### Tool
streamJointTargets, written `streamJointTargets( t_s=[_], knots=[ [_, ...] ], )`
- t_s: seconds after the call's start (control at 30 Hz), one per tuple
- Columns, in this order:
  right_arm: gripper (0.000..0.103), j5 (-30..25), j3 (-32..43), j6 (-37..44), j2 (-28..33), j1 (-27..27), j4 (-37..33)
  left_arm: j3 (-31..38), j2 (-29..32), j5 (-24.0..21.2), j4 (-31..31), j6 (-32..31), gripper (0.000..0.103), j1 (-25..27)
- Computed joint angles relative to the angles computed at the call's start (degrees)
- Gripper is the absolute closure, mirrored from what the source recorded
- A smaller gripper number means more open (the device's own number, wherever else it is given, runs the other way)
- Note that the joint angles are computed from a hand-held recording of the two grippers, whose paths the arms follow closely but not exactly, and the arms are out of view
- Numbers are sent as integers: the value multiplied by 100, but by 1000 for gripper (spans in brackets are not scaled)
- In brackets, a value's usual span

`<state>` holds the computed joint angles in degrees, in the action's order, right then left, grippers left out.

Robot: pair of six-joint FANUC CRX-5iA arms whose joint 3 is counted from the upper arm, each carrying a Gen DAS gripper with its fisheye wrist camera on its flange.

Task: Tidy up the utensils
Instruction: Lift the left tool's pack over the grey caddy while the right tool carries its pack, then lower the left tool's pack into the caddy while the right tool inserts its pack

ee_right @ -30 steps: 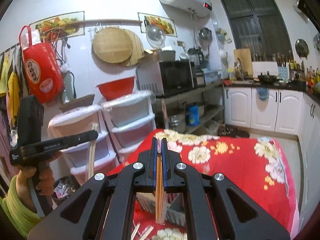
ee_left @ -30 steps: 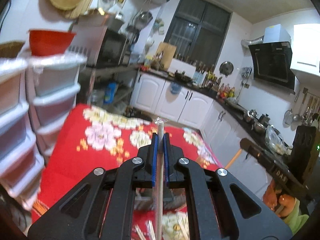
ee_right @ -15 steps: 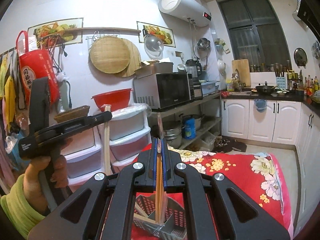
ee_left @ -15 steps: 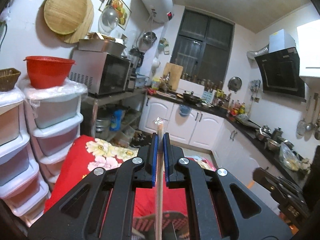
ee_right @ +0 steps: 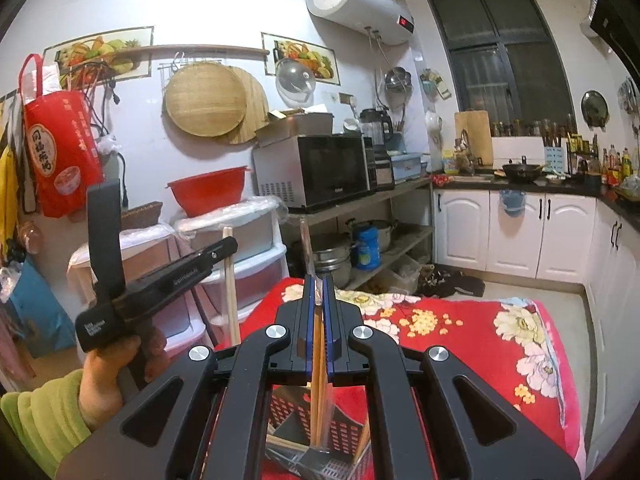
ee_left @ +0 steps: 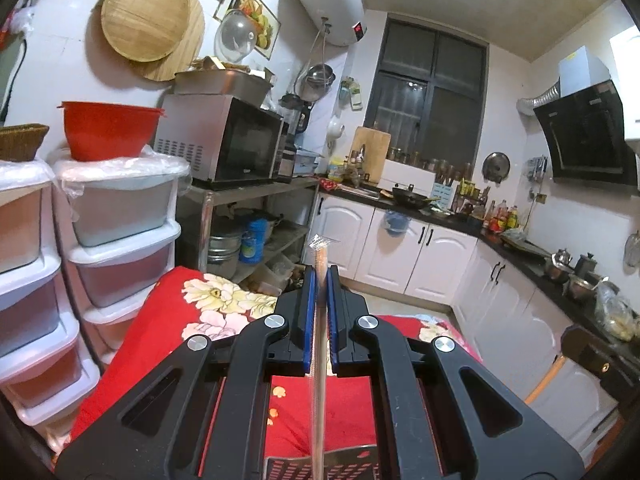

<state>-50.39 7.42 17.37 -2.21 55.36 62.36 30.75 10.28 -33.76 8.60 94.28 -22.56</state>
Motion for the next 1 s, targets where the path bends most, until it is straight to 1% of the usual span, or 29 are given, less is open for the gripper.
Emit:
streamJointTargets(
  t_s=[0.07, 0.17, 0.27, 0.3, 0.37, 0.43, 0.53, 0.73, 0.87, 1.0],
  knots=[
    [99, -11, -34, -14, -1, -16, -74, -77, -19, 96, -225, 126, 102, -45],
    [99, -2, -109, -41, -10, -52, -190, -221, -46, 247, -369, 239, 102, -78],
    [99, 12, -188, -80, -26, -75, -258, -324, -57, 342, -377, 249, 101, -91],
    [99, 13, -205, -88, -24, -78, -277, -247, -39, 271, -374, 251, 101, -85],
    [99, 7, -261, -113, -38, -88, -317, -299, -35, 313, -407, 288, 101, -90],
    [99, 19, -305, -103, -54, -106, -382, -405, -48, 356, -316, 227, 101, -85],
    [99, 11, -345, -113, -42, -104, -425, -477, -63, 430, -431, 275, 101, -108],
    [99, 55, -460, -169, -59, -137, -547, -605, -77, 470, -211, 143, 101, -60],
    [99, 43, -512, -211, -71, -141, -618, -903, -153, 589, 370, -241, 101, 46],
    [99, 17, -587, -266, -103, -131, -604, -1080, -211, 604, 733, -474, 99, 114]
  ],
)
